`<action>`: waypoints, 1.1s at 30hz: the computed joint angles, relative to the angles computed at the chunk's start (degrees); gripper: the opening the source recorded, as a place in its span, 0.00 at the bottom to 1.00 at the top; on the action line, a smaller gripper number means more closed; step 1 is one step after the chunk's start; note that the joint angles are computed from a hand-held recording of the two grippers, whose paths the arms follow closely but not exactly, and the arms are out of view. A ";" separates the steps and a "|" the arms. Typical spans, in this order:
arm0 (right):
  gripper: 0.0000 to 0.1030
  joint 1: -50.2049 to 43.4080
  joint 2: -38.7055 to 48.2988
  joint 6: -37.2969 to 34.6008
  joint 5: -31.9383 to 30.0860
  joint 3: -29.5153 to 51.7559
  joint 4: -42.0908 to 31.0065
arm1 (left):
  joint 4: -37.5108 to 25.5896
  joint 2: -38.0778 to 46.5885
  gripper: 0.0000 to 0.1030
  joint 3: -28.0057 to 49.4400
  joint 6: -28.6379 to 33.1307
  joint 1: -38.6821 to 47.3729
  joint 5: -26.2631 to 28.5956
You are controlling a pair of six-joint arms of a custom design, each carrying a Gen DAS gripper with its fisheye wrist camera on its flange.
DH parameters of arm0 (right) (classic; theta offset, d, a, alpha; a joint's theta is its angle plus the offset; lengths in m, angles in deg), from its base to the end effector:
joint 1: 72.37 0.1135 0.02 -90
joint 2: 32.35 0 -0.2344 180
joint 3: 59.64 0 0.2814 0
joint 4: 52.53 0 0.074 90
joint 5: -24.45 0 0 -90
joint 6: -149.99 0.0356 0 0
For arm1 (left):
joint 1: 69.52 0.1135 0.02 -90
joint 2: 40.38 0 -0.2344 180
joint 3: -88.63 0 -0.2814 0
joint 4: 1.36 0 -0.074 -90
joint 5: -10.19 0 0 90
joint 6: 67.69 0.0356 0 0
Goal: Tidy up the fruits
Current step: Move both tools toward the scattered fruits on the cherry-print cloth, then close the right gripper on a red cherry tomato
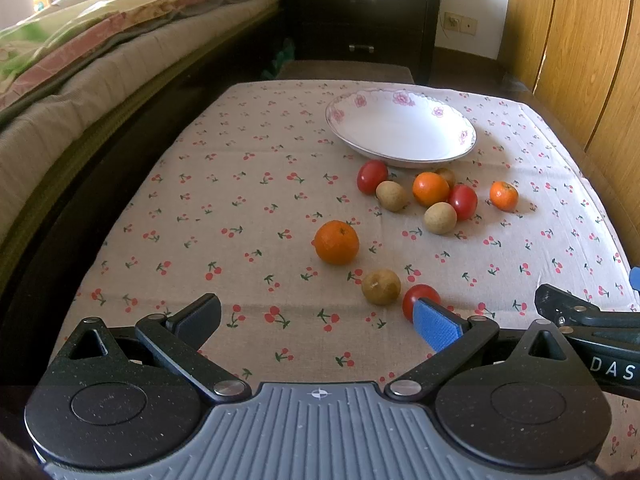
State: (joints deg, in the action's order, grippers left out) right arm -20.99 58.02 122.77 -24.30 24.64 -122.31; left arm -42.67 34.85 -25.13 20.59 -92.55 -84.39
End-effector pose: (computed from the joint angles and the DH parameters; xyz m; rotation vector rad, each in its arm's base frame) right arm 0.2218 0.2400 0.2203 0.3496 2.3760 -0.2411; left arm 0.2847 -0.1179 0.2119 0.4177 2.4112 -0.0937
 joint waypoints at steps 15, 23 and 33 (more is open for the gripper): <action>1.00 -0.07 0.43 -0.50 -0.75 0.14 0.82 | -1.05 1.00 1.00 1.23 0.03 0.76 0.64; 1.00 -0.20 0.93 -1.52 -1.04 0.44 1.58 | -1.53 1.78 1.00 1.99 0.00 1.31 0.96; 0.97 -0.93 0.82 -6.39 -3.65 -0.02 5.74 | -1.70 2.35 1.00 2.00 0.39 2.72 1.48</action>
